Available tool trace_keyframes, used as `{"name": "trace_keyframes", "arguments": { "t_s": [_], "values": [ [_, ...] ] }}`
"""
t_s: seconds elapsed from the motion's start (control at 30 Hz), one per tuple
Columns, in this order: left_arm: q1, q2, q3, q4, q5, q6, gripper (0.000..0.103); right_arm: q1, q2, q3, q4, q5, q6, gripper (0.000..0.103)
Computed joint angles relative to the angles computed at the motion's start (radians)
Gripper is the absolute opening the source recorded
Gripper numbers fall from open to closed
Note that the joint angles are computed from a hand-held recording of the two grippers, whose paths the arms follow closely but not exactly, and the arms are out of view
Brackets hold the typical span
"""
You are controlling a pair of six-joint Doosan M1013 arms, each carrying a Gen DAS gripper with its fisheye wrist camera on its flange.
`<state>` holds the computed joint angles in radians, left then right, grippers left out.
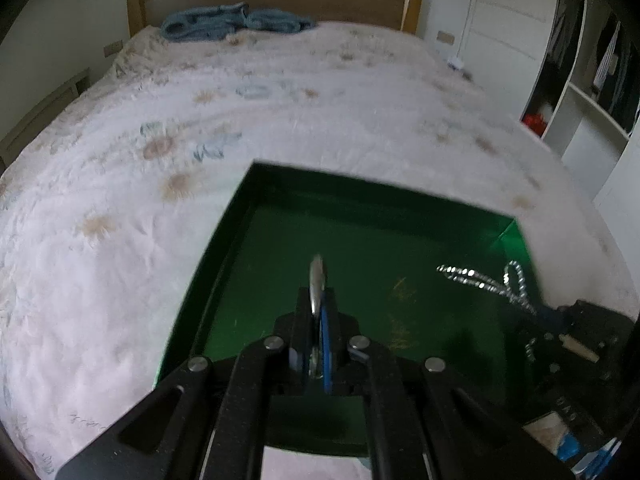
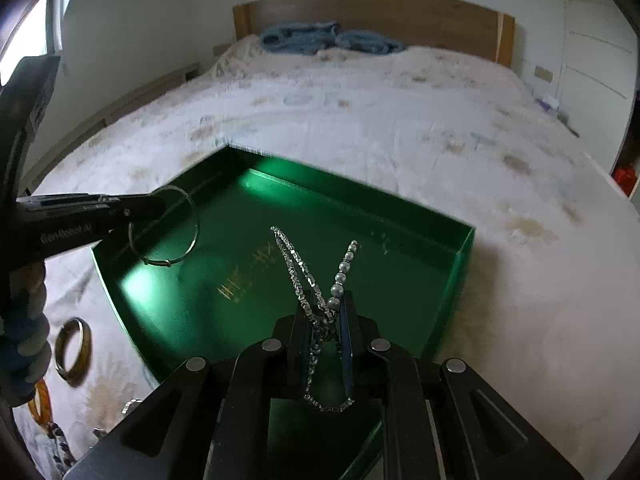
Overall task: Organize jewelry
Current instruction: 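Carry the silver bangle and necklace into the green tray and open both tools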
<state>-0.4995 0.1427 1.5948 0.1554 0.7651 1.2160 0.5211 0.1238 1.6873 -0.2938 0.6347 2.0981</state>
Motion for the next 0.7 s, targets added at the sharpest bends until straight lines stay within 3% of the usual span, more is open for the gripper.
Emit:
{"name": "trace_keyframes", "arguments": {
  "t_s": [0.23, 0.43, 0.47, 0.53, 0.7],
  "values": [
    [0.033, 0.017, 0.020, -0.010, 0.027, -0.034, 0.004, 0.000, 0.026, 0.000, 0.055, 0.043, -0.057, 0.013],
    [0.048, 0.011, 0.033, -0.053, 0.027, -0.029, 0.006, 0.014, 0.029, -0.006, 0.026, 0.066, -0.040, 0.015],
    [0.049, 0.011, 0.033, -0.063, 0.028, -0.028, 0.008, 0.015, 0.030, -0.007, 0.024, 0.068, -0.039, 0.017],
    [0.051, 0.010, 0.035, -0.076, 0.022, -0.025, 0.008, 0.018, 0.027, -0.005, 0.025, 0.071, -0.038, 0.033],
    [0.059, 0.004, 0.040, -0.126, 0.021, 0.003, 0.009, 0.025, 0.021, 0.002, 0.023, 0.079, -0.039, 0.047]
  ]
}}
